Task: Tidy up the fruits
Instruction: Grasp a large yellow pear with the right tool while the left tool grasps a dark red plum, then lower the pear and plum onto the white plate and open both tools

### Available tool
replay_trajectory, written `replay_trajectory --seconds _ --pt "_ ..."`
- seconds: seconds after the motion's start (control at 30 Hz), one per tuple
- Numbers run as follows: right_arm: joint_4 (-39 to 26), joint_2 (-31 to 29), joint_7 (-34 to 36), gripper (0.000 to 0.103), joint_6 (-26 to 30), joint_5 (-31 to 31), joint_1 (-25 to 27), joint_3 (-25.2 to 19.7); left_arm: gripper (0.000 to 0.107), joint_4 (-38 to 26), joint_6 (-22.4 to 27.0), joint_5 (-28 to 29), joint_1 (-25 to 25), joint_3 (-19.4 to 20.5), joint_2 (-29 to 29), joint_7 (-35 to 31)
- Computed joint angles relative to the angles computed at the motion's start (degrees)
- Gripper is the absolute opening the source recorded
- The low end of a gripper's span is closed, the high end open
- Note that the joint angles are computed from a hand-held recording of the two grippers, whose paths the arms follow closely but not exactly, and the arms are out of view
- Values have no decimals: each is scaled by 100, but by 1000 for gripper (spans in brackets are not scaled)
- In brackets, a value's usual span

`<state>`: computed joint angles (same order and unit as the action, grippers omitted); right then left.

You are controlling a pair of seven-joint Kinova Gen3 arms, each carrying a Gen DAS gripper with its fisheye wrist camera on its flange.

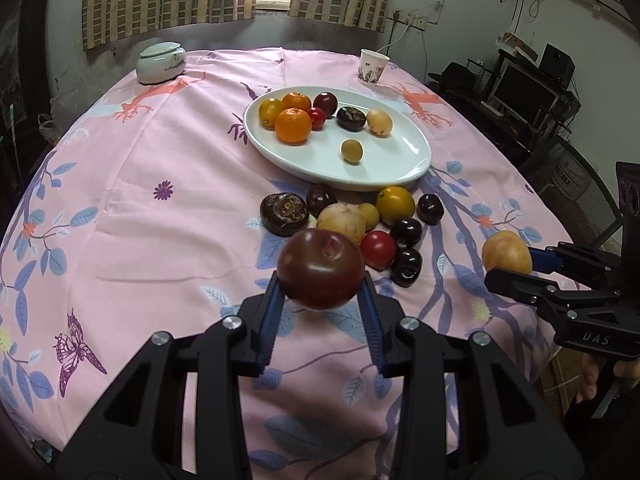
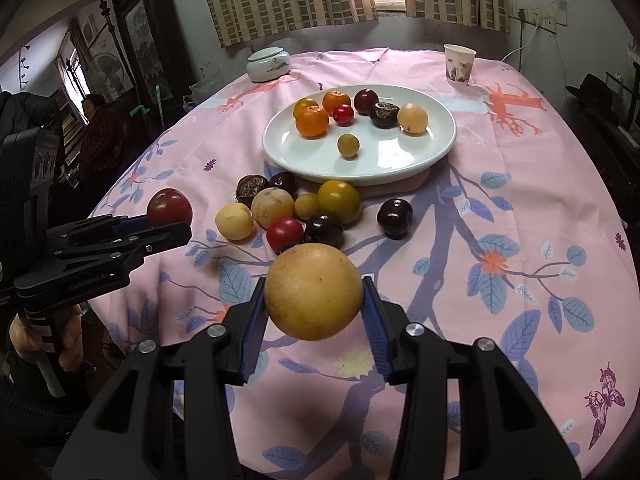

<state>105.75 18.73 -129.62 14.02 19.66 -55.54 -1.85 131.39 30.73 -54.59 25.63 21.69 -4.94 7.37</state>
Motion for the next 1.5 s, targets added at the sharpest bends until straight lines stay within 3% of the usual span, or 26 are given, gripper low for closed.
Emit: replay_trajectory --seconds 0.27,0.5,0.7,0.83,1.0,1.13,1.23,1.37,1.43,1.5 --pt "-88 93 175 46 55 -160 149 -122 38 -31 -61 90 -95 19 -16 -153" --pt "-377 157 393 46 337 -194 315 -195 38 -267 -360 840 -1869 1308 -173 -1341" --pt "-1176 421 990 46 1074 -241 676 -435 38 -1035 -228 1288 -2819 1758 189 -2739" --pt "-2056 843 1609 46 1522 -552 1062 -608 38 -1911 -151 1662 -2521 1089 957 -3671" --pt "-3324 1640 1995 46 2075 -513 1052 -351 38 -3140 207 2275 -1526 -239 2025 -4786" --pt "-4126 2189 2238 45 2561 -752 1183 -293 38 -3729 309 3190 -1384 -665 2586 -5698" --pt "-4358 2362 2438 45 2638 -945 1306 -325 38 -3918 272 3766 -923 -1365 2762 -6208" --pt "-4506 2473 2576 47 2648 -1077 1342 -290 40 -4168 381 4106 -801 -1637 2946 -6528" --pt "-4507 2483 2511 61 2564 -1043 1263 -169 49 -4276 445 4117 -623 -1854 2976 -6519" --pt "-4283 2362 2252 65 2264 -825 1052 105 65 -4233 357 3894 -323 -2163 2858 -6261"
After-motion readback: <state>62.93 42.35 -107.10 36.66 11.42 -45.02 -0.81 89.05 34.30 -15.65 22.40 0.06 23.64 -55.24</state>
